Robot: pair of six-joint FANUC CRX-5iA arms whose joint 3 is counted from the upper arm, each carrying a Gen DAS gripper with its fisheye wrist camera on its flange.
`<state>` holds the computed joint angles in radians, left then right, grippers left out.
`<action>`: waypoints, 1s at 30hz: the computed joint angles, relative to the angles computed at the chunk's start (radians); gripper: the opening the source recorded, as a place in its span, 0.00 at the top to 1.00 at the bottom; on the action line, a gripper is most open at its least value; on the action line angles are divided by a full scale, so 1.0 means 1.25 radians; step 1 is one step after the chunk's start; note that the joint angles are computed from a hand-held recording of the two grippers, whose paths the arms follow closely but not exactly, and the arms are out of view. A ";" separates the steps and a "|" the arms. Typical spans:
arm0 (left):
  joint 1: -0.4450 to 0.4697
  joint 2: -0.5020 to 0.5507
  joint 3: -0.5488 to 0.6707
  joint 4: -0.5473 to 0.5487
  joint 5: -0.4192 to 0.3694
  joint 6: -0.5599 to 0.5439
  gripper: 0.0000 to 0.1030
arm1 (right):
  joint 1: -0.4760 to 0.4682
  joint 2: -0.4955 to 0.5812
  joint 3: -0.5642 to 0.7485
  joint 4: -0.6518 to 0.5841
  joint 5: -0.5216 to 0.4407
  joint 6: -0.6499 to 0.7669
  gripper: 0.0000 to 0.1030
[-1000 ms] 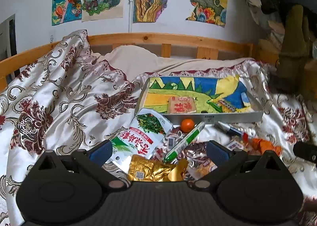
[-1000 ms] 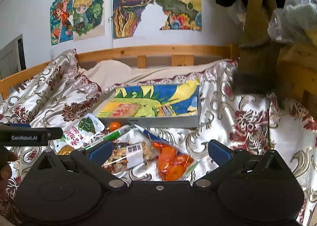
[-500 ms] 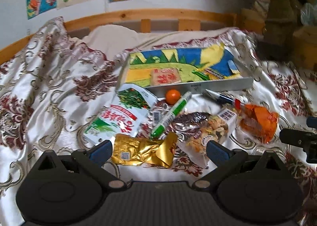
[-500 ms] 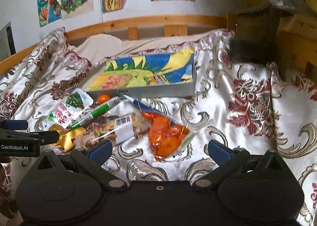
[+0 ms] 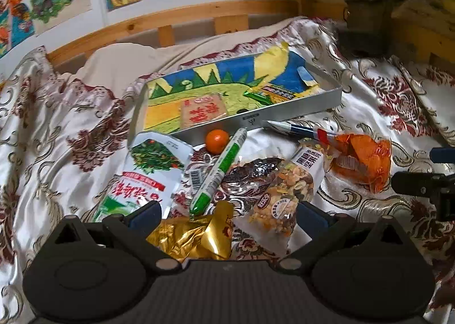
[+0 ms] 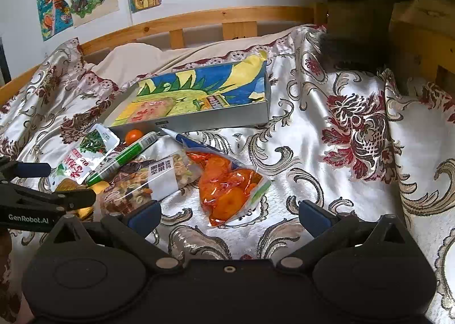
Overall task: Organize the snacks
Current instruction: 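Grasp the nut bag with the left tool while the right tool grasps the orange dried-fruit bag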
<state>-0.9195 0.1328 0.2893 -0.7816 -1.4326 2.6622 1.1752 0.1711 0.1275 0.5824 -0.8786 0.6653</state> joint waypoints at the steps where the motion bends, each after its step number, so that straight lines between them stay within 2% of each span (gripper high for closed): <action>1: 0.006 0.002 -0.001 0.006 0.006 -0.006 0.00 | -0.002 0.003 0.002 -0.002 0.001 -0.001 0.01; 10: 0.061 0.024 0.001 0.072 0.069 -0.136 0.00 | -0.022 0.017 0.003 -0.020 0.044 -0.010 0.01; 16: 0.099 0.038 0.003 0.122 0.114 -0.221 0.00 | -0.044 0.030 0.016 -0.082 0.095 0.065 0.01; 22: 0.140 0.035 -0.016 0.180 0.169 -0.292 0.02 | -0.059 0.055 0.058 -0.151 0.097 0.107 0.11; 30: 0.164 0.021 -0.046 0.226 0.238 -0.366 0.24 | -0.064 0.074 0.077 -0.169 0.086 0.112 0.22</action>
<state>-0.7149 0.1591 0.2312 -0.4989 -1.1345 2.2046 1.0951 0.2636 0.2236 0.3710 -0.7715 0.8048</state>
